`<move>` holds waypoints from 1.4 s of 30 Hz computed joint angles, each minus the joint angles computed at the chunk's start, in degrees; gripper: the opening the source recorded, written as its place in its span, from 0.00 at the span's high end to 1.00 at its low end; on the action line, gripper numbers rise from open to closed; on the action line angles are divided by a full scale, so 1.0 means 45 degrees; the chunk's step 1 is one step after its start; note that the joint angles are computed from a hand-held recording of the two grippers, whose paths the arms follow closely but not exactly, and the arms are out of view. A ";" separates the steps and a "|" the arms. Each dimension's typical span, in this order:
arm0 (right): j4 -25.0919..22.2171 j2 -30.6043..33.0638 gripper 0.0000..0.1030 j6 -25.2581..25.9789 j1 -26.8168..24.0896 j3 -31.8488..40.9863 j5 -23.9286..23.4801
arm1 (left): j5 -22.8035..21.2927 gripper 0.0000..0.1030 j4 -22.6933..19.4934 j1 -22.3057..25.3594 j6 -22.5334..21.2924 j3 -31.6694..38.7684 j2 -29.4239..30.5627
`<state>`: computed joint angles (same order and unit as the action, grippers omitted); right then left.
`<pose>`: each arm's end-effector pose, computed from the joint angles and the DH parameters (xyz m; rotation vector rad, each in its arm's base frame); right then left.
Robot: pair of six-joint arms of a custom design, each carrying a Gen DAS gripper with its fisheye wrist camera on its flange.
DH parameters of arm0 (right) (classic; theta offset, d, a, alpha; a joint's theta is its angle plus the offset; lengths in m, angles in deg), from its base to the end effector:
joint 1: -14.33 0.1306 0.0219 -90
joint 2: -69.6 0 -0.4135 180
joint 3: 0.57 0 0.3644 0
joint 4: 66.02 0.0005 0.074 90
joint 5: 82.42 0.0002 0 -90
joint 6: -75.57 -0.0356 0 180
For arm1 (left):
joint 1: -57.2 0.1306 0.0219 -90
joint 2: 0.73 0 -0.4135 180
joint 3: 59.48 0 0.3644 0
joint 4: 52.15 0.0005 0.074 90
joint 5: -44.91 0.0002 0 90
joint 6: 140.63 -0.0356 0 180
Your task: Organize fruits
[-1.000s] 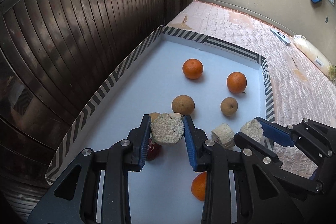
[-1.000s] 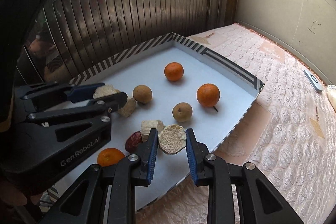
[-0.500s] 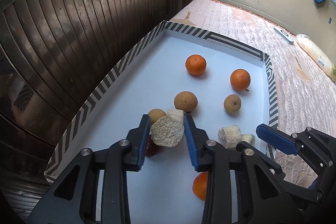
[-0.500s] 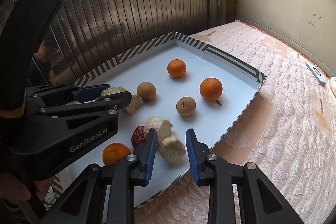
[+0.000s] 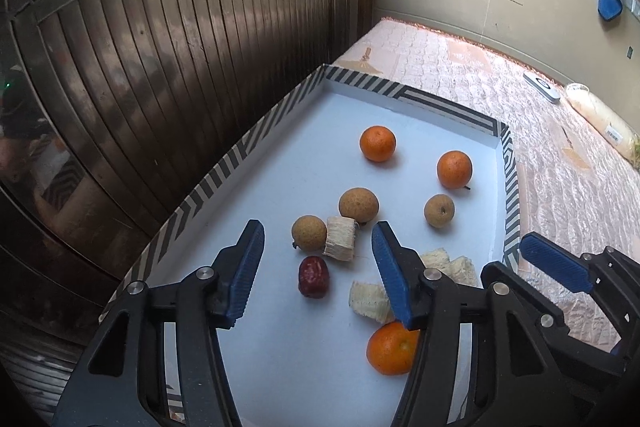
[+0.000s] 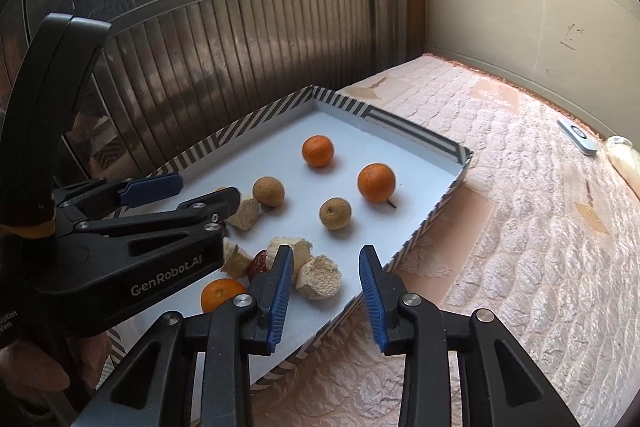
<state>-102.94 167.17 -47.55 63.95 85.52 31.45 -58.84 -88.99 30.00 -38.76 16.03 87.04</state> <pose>0.3379 0.3743 0.3882 -0.1489 2.3289 0.2150 0.3886 -0.1908 0.3842 0.2126 2.3860 -0.0265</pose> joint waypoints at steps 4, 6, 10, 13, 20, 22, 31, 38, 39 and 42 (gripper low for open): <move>0.0112 -0.0181 0.64 -0.0339 0.0052 -0.0156 0.0533 | -0.0217 0.45 0.0283 -0.0134 -0.0015 -0.0233 -0.0289; 0.0052 -0.0198 0.62 -0.0386 0.0093 -0.0160 0.0865 | -0.0191 0.45 0.0420 -0.0175 -0.0006 -0.0348 -0.0435; 0.0077 -0.0377 0.60 -0.0632 0.0123 -0.0337 0.1049 | -0.0185 0.36 0.0601 -0.0282 0.0107 -0.0504 -0.0668; 0.0080 -0.0456 0.60 -0.0773 0.0131 -0.0423 0.1064 | -0.0556 0.36 0.0785 -0.0493 0.0079 -0.0674 -0.0912; 0.0191 -0.0738 0.57 -0.1150 0.0253 -0.0668 0.1376 | -0.0999 0.36 0.0903 -0.0793 0.0228 -0.0835 -0.1226; 0.0212 -0.0813 0.56 -0.1274 0.0270 -0.0727 0.1477 | -0.1136 0.36 0.0919 -0.0877 0.0249 -0.0871 -0.1314; 0.0177 -0.1101 0.56 -0.1464 0.0405 -0.0951 0.1606 | -0.1755 0.36 0.1018 -0.1278 0.0428 -0.1094 -0.1695; 0.0124 -0.1231 0.56 -0.1464 0.0592 -0.1020 0.1795 | -0.1952 0.36 0.0980 -0.1413 0.0580 -0.1290 -0.1955; 0.0106 -0.1237 0.56 -0.1486 0.0612 -0.1024 0.1806 | -0.1918 0.36 0.0975 -0.1400 0.0609 -0.1315 -0.1987; 0.0046 -0.1247 0.56 -0.1501 0.0633 -0.1012 0.1774 | -0.1880 0.36 0.0977 -0.1393 0.0602 -0.1386 -0.2098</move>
<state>-102.73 161.55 -54.30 66.80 80.97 39.44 -67.30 -84.60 23.73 -36.05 9.80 77.60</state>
